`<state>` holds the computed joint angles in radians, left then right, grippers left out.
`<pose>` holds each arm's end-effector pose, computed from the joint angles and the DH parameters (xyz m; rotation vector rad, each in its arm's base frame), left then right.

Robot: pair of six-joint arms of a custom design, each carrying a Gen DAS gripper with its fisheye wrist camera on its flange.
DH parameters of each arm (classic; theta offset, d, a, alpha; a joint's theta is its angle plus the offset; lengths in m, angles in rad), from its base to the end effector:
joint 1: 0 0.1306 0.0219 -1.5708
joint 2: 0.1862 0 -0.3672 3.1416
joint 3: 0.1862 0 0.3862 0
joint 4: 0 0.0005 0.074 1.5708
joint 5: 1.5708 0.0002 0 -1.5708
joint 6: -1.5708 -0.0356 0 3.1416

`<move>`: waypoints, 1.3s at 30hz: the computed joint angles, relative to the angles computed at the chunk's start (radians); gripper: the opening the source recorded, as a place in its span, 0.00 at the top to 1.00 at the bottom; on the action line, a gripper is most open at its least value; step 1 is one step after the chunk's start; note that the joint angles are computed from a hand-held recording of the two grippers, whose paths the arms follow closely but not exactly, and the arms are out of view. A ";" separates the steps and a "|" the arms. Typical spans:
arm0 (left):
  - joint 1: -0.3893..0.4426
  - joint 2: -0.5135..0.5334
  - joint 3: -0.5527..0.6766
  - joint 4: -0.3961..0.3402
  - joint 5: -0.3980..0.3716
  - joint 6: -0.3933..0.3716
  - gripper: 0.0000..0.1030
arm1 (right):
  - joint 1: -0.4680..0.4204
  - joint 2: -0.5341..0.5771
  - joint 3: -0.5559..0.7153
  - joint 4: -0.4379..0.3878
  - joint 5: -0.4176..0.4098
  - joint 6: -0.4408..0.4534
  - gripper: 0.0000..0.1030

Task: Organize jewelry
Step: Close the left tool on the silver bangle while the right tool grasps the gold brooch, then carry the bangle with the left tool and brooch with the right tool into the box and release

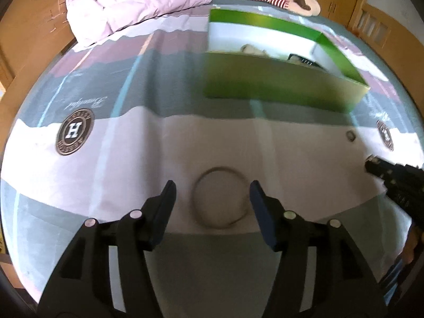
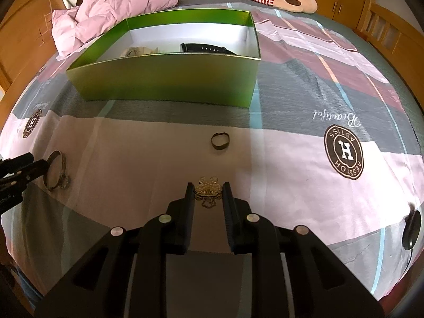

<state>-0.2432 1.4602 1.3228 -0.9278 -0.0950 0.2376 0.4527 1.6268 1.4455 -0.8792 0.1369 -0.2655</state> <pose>0.4714 -0.1140 0.3480 -0.0249 2.6284 -0.0403 0.4907 0.2327 0.3220 -0.1979 2.6091 0.0719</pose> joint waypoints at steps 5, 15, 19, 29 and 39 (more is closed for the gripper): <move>0.004 0.029 0.000 -0.019 0.010 -0.021 0.65 | 0.009 0.011 0.002 -0.006 0.002 0.000 0.79; -0.006 0.033 0.008 -0.010 0.003 -0.016 0.97 | -0.005 -0.003 -0.006 -0.009 -0.010 -0.004 0.79; -0.005 0.015 0.020 -0.008 0.008 0.001 0.97 | -0.011 -0.020 -0.003 -0.005 0.002 0.001 0.79; -0.031 -0.014 0.066 0.004 -0.013 0.009 0.96 | 0.002 -0.045 0.013 0.004 0.015 0.018 0.79; -0.031 -0.009 0.096 0.013 -0.002 0.021 0.96 | 0.009 -0.045 0.053 -0.007 0.005 0.032 0.79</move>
<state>-0.2742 1.4514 1.4190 -0.9152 -0.0974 0.2589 0.4612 1.5822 1.4987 -0.8862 0.1419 -0.2336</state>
